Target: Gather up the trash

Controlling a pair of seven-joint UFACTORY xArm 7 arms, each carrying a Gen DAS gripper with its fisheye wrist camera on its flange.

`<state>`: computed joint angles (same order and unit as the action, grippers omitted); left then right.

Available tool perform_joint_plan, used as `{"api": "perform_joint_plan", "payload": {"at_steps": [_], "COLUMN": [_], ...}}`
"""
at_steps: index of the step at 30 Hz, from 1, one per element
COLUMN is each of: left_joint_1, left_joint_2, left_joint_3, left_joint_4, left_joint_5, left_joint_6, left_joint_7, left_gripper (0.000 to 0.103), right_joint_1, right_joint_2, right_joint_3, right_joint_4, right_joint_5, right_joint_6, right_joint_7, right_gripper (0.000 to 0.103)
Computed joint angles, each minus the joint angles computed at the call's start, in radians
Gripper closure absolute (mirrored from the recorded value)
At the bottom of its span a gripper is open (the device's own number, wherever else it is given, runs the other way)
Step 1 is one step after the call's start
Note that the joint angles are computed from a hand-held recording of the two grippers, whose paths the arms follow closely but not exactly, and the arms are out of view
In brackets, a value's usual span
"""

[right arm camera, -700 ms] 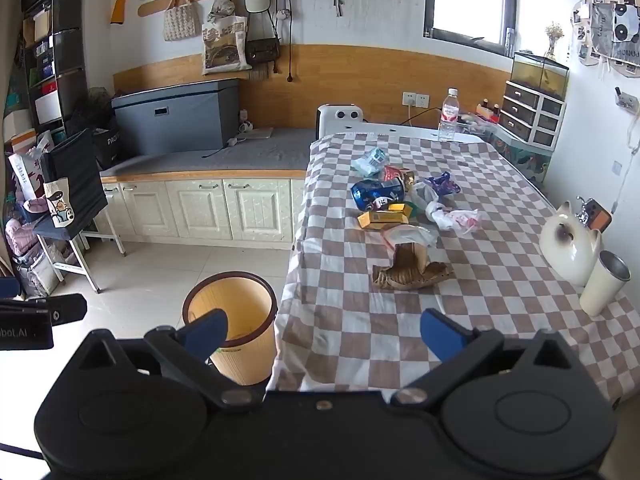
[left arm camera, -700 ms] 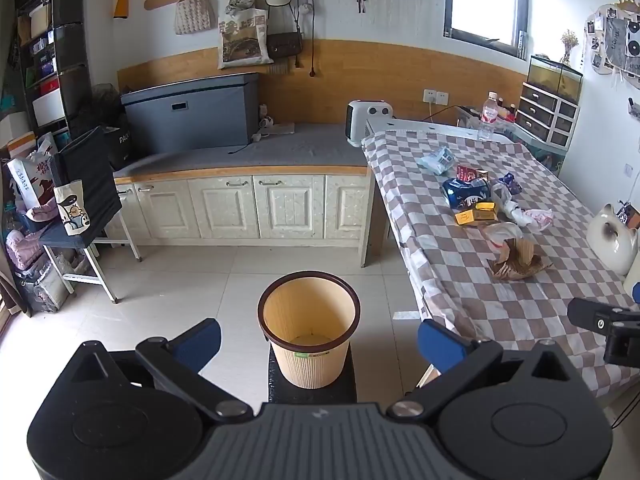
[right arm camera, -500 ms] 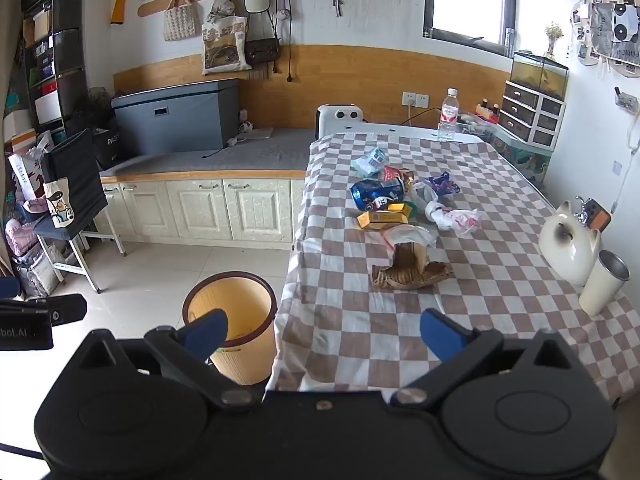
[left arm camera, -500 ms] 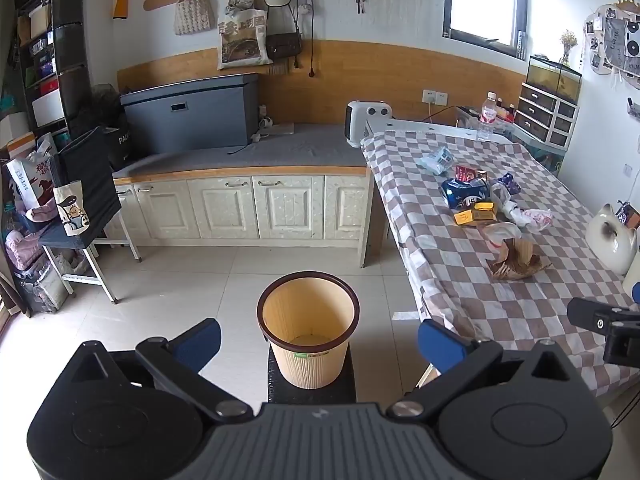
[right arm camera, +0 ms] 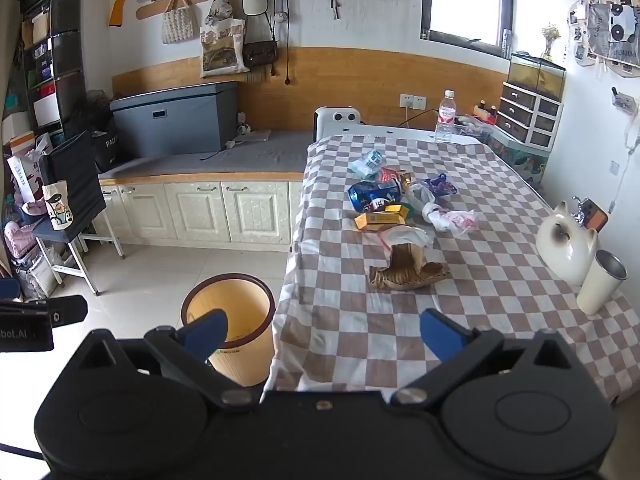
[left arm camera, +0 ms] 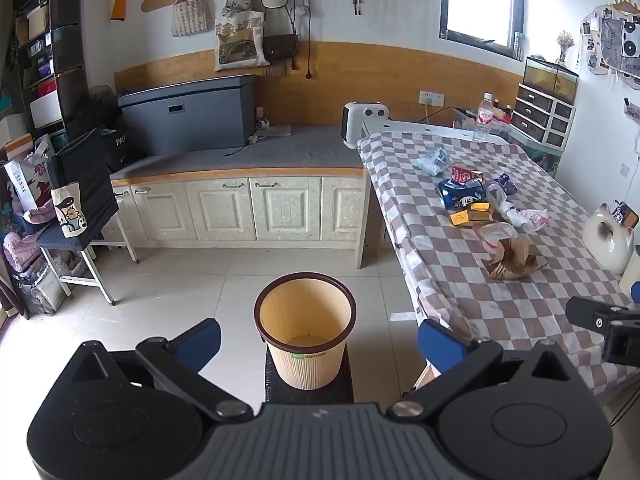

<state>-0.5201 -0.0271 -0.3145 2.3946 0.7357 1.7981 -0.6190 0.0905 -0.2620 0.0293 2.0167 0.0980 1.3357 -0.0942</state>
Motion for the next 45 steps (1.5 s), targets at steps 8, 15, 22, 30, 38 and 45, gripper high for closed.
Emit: {"api": "perform_joint_plan", "payload": {"at_steps": [8,15,22,30,38,45], "left_joint_1": [-0.071,-0.096,-0.092,-0.091,-0.117,-0.116], "left_joint_2": [0.046,0.046,0.044,0.05,0.047,0.042], "left_joint_3": [0.015,0.04,0.034,0.017,0.045,0.048], "left_joint_4": [0.068,0.07,0.064,0.083,0.076,0.069], "left_joint_5": [0.057,0.059,0.061,0.075,0.074,0.071], "left_joint_6": [0.031,0.031,0.029,0.04,0.037,0.033], "left_joint_7": [0.003,0.004,0.0,0.004,0.002,0.002], "left_gripper": [0.0,0.0,0.0,0.0,0.0,0.0], "right_joint_1": [-0.001,-0.001,-0.001,-0.002,-0.002,-0.003], "right_joint_2": [-0.004,-0.006,-0.011,-0.014,-0.015,-0.015], "right_joint_3": [-0.001,-0.001,-0.002,-0.004,-0.005,-0.006], "right_joint_4": [-0.003,-0.005,-0.011,-0.018,-0.016,-0.015], "right_joint_5": [0.002,0.002,0.004,0.005,0.007,0.008], "right_joint_6": [-0.001,-0.002,-0.006,-0.009,-0.008,-0.007], "right_joint_7": [-0.001,0.0,-0.002,-0.003,-0.005,-0.005], "right_gripper": [0.0,0.0,0.0,0.0,0.0,0.0]}}
